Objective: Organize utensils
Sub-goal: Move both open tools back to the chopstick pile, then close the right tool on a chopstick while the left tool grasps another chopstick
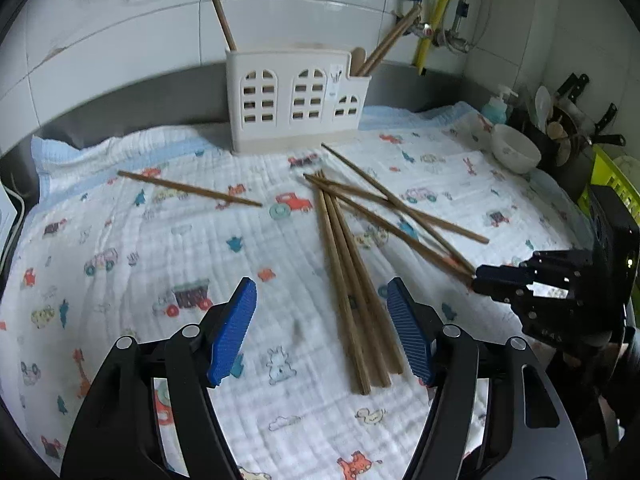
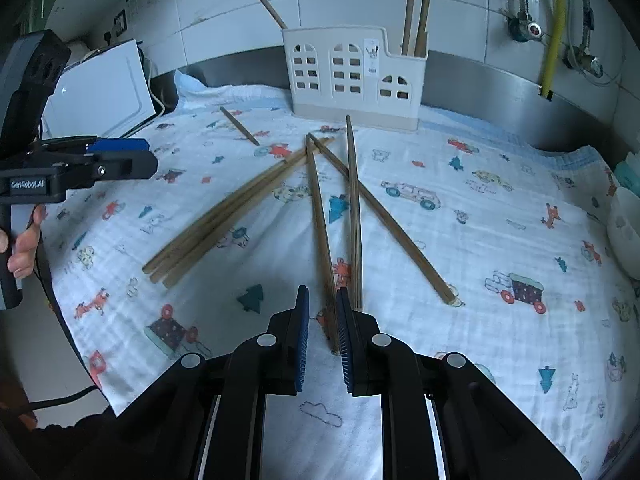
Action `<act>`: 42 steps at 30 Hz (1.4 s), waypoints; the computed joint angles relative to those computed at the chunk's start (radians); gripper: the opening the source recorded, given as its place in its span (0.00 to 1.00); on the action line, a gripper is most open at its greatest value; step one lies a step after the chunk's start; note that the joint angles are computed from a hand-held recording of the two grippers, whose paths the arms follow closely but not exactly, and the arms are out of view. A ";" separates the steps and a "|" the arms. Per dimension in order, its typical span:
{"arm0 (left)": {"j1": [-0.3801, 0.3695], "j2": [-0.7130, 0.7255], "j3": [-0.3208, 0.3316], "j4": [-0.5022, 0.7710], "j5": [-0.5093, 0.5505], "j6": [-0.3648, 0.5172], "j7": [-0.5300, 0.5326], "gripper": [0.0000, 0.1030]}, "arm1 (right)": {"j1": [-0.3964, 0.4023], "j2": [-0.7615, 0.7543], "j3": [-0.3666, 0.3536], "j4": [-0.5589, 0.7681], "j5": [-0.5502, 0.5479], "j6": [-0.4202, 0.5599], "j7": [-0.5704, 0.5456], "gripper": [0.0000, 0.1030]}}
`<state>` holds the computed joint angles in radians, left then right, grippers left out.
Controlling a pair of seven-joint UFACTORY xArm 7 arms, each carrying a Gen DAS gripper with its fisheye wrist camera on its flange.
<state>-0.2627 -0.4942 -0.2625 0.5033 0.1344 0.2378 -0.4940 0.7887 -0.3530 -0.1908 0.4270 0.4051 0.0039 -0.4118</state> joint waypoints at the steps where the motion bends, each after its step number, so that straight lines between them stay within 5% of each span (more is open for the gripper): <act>1: -0.010 0.004 0.007 -0.003 -0.007 -0.001 0.005 0.63 | -0.017 0.005 0.015 0.000 -0.008 -0.001 0.008 0.14; 5: -0.037 0.021 0.017 -0.009 -0.024 0.004 0.023 0.59 | -0.009 0.018 0.003 0.000 -0.006 -0.007 0.007 0.12; 11: -0.065 0.046 0.024 -0.024 -0.050 0.025 0.029 0.41 | 0.004 0.017 -0.011 -0.005 -0.011 -0.018 0.017 0.07; 17: -0.065 0.074 0.007 -0.023 -0.045 0.027 0.005 0.37 | 0.027 0.000 -0.018 -0.015 -0.013 -0.029 0.035 0.07; 19: -0.046 0.079 -0.012 -0.019 -0.022 0.032 -0.016 0.30 | 0.027 -0.011 -0.013 -0.019 -0.022 -0.031 0.048 0.07; 29: -0.015 0.085 -0.043 -0.015 0.044 0.042 -0.090 0.27 | -0.007 -0.062 0.028 -0.023 -0.092 -0.030 0.121 0.06; 34: 0.079 0.098 -0.153 0.017 0.208 0.074 -0.237 0.20 | -0.003 -0.066 0.024 -0.023 -0.112 -0.038 0.153 0.06; 42: 0.071 0.098 -0.121 0.003 0.267 0.040 -0.321 0.08 | 0.004 -0.113 0.010 -0.017 -0.155 -0.063 0.194 0.06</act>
